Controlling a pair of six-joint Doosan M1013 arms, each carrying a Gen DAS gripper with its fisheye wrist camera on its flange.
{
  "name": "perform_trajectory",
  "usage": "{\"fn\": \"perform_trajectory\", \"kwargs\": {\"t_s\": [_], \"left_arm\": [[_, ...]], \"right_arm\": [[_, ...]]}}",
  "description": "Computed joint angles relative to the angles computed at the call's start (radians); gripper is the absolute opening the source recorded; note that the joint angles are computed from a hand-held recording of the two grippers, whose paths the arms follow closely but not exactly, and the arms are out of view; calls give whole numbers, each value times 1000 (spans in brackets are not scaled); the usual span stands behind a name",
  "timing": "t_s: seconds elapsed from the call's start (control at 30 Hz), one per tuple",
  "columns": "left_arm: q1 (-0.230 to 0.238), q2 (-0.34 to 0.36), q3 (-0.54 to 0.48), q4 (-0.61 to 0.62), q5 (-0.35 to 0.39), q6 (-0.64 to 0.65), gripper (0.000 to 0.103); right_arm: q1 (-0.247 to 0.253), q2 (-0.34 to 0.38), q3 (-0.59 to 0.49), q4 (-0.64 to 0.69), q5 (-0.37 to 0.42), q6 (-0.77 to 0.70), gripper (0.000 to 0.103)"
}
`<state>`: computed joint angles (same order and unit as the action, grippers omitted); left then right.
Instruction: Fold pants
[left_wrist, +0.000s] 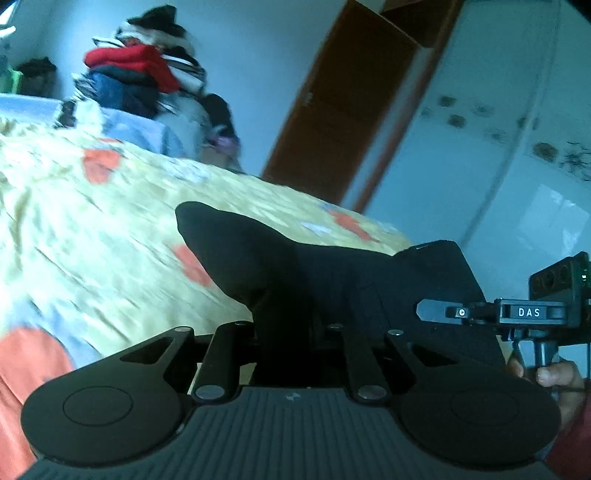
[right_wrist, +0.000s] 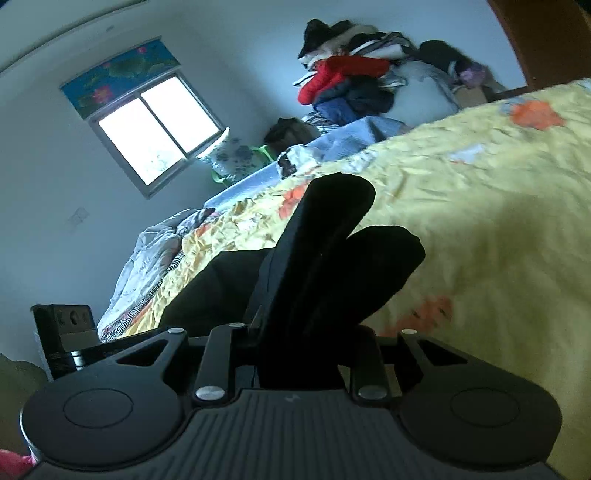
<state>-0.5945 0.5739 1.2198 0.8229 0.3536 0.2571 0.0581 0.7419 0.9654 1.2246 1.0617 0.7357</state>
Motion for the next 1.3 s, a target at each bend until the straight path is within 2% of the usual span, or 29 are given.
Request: {"fn": "perform_trajectory", "kwargs": {"t_s": [0.17,0.23,0.3,0.37,0.4,0.47,0.53,0.57,0.6,0.63,0.67,0.7,0.73,0.8,0.87,0.93,1.0,1.03,1.1,1.2,1.23,1.3], "left_arm": [[30,48,-83,-87,130,140,18],[42,75,-120,-176,182,219,21],[47,89,-135,-202,228,229,37],[49,84,-121,-214,240,222,54],[48,75,-102,-188,234,193,59],[36,56,-70,-89,263,109,76],[22,43,-59,-3,329,37,79],[14,34,-52,41,353,-4,79],[10,27,-45,78,361,-38,79],[4,20,-39,113,357,-71,79],[1,16,-40,125,336,-79,79],[1,15,-43,121,306,-70,79],[0,17,-52,99,267,-38,80],[-2,38,-88,19,232,74,85],[-7,69,-135,-51,259,180,91],[-12,103,-176,-93,321,229,91],[-9,124,-188,-120,337,252,91],[-14,122,-175,-68,336,226,91],[-29,119,-177,-21,382,210,91],[-56,91,-138,63,397,118,92],[-63,88,-137,83,406,92,95],[-70,109,-173,83,475,88,98]], "right_arm": [[47,74,-114,-61,-45,69,25],[60,105,-161,-136,-59,154,27],[74,126,-198,-258,-77,270,33],[74,136,-214,-319,-64,332,51],[67,129,-193,-294,-64,315,49],[53,106,-151,-269,-69,286,50],[48,67,-91,-290,-132,275,52],[51,42,-58,-327,-191,282,52],[62,9,-12,-382,-288,281,52],[77,-25,36,-433,-396,251,54],[90,-52,75,-435,-471,173,54],[98,-65,95,-384,-494,83,54],[101,-66,95,-319,-465,1,54],[109,-45,53,-275,-349,-63,53],[130,-19,6,-364,-313,-2,53],[153,-2,-13,-510,-357,88,53],[158,-6,14,-523,-423,59,53],[160,-12,23,-548,-440,84,53],[165,-38,54,-613,-478,147,54],[150,-76,110,-456,-450,6,55],[149,-79,115,-445,-436,-13,55],[160,-82,124,-508,-443,12,56]]}}
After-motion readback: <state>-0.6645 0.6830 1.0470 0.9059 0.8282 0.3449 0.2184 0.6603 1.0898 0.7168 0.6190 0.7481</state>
